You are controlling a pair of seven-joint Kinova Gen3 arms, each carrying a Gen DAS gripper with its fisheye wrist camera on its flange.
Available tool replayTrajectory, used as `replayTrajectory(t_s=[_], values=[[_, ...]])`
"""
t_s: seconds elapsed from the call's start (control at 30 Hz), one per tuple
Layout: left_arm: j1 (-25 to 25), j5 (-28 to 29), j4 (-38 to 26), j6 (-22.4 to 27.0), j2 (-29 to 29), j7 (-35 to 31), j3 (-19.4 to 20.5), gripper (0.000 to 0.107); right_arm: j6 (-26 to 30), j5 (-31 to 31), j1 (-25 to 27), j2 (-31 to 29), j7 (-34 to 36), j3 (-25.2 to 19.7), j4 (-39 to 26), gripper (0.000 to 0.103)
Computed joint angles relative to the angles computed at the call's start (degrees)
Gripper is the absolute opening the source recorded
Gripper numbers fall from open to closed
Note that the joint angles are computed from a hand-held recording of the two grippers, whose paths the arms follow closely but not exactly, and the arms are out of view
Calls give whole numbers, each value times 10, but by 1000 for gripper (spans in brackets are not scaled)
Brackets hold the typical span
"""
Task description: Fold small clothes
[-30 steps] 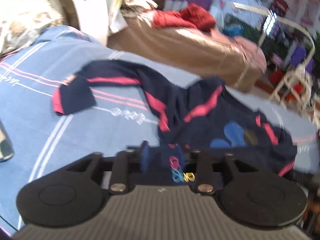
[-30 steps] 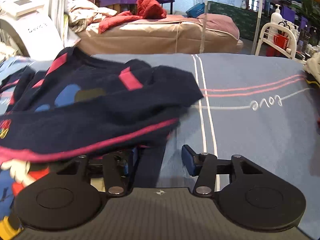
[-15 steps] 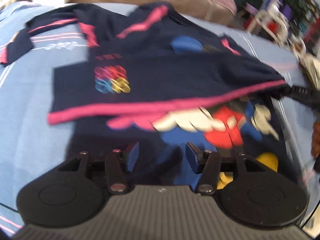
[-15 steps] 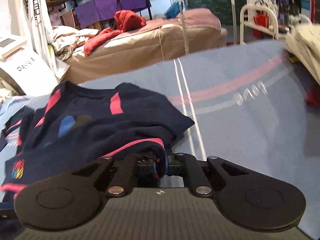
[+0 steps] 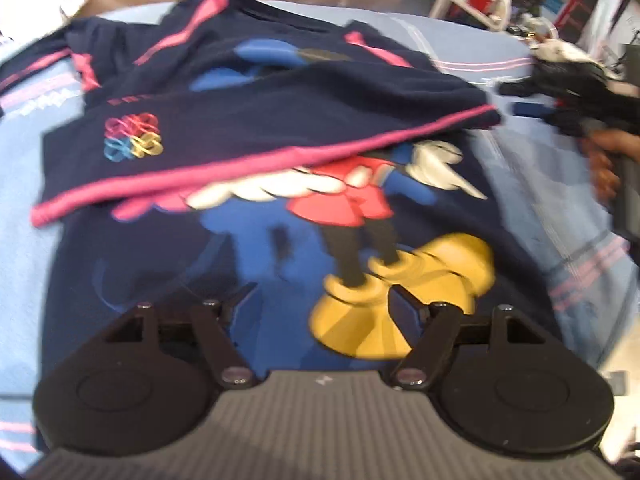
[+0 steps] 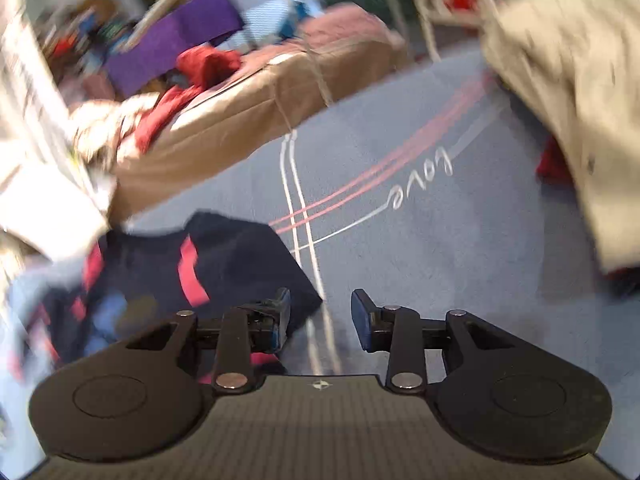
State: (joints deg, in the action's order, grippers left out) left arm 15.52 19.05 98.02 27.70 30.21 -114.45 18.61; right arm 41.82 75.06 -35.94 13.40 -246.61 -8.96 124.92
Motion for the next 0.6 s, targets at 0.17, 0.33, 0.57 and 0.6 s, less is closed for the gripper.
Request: replayTrajectory(t_s=[0.17,0.33,0.57,0.6], values=[[2,-7,59,-38,-45,4,-9,81,-88,98,5,-15,-86,-20,23,72],[-5,-36,101,-75,-86,40,-62,88,-115,107,-32,-20,-108,-69,42,81],[-104,-25,142,-88,-107,57,-61,85,-77,0,-104,-42,-85,-105,49,83],[-130,-2,144,-82,-106,35,-44,81,-80,-14,-110,-46,-68,-102,47,85]])
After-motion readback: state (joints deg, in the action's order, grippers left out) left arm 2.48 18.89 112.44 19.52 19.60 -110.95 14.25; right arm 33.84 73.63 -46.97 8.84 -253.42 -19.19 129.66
